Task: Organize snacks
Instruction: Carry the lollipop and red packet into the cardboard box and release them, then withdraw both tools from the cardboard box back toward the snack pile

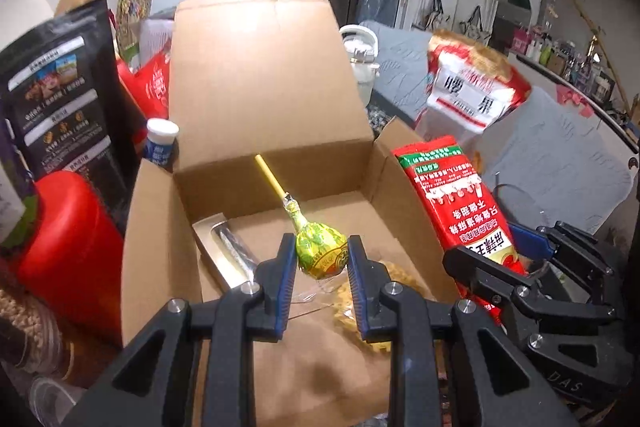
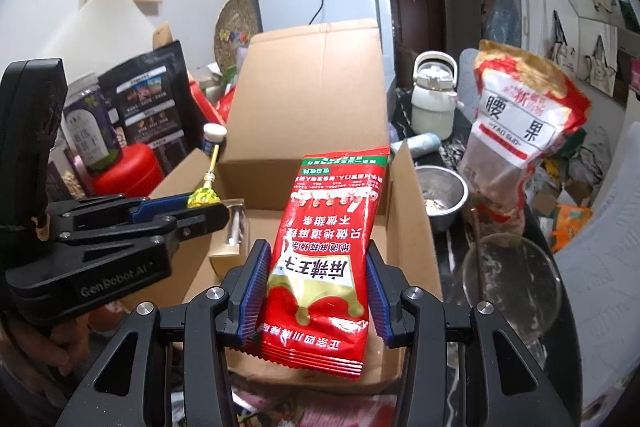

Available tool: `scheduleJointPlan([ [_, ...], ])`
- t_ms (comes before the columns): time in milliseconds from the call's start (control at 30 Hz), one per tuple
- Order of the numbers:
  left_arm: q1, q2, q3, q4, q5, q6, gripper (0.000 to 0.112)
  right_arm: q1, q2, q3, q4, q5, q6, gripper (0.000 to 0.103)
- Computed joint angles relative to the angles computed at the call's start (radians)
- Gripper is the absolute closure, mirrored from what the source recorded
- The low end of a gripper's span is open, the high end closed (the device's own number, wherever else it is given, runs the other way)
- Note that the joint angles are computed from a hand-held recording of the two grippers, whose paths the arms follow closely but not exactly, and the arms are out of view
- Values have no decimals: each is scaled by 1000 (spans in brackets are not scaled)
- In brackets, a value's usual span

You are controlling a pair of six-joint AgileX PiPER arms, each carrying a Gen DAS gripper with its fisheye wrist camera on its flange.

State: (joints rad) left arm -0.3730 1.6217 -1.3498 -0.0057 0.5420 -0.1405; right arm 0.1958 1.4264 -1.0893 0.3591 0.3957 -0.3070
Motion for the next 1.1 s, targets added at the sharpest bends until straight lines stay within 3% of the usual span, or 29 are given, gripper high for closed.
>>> scheduleJointPlan([
  [467, 19, 116, -76, 31, 108, -49, 88, 37, 115, -78, -215, 49, 180, 58],
  [767, 26, 201, -164, 42, 271, -100, 87, 57, 92, -68, -352, 87, 307, 57],
  [933, 9, 194, -150, 81, 275, -130, 87, 61, 53, -44, -414, 103, 365, 57],
  [1100, 0, 173, -136, 72, 277, -122, 64, 60, 15, -28, -432, 113, 389, 56],
])
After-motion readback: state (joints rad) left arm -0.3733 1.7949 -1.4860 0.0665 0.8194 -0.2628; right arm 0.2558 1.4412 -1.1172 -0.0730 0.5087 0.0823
